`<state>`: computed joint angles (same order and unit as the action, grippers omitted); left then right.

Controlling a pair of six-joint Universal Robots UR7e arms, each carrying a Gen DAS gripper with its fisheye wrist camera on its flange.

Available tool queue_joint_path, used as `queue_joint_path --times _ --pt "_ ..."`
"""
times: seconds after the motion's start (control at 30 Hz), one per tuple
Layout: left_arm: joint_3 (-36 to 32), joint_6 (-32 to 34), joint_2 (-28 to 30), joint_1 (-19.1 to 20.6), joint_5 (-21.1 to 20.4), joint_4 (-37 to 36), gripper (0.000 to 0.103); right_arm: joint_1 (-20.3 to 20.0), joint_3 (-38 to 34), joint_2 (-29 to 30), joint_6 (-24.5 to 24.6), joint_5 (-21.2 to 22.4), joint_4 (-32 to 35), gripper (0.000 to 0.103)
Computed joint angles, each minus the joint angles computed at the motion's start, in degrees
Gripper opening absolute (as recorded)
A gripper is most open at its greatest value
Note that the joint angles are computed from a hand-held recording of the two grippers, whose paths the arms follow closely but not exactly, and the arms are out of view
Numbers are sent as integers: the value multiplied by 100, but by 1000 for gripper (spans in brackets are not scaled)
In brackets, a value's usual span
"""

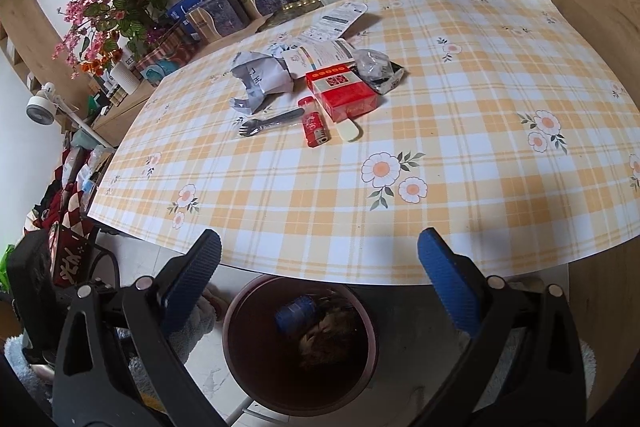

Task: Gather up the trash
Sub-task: 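Lower the blue carton into the brown bin and open the left tool, then grasp the grey crumpled wrapper with the left tool while the right tool grasps a clear plastic bag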

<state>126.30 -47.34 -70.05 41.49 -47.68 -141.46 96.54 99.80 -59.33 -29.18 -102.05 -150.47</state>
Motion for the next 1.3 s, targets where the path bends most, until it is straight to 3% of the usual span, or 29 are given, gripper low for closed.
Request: queue_joint_path --times 0.23,0.57,0.87,1.03,1.17,1.23,1.3 --pt "39 -547 -243 37 605 87 90 6 -51 99 4 -148 -95 97" --pt "-259 -491 -226 364 907 25 90 -35 -254 310 33 -341 -172 97" --pt "-621 -501 22 734 902 82 96 -50 -646 689 -101 -651 -331 97" --pt "-826 -284 164 906 931 63 96 -29 -960 975 -554 -507 -675 97" --pt "-1070 -11 333 1054 949 -18 96 -80 -1465 1322 -704 -22 -920 97" --pt "-1215 153 442 1121 964 -141 96 -93 -1857 1568 -692 136 -815 88" --pt "-1332 306 533 1176 963 -301 96 -87 -2298 1856 -692 175 -636 85"
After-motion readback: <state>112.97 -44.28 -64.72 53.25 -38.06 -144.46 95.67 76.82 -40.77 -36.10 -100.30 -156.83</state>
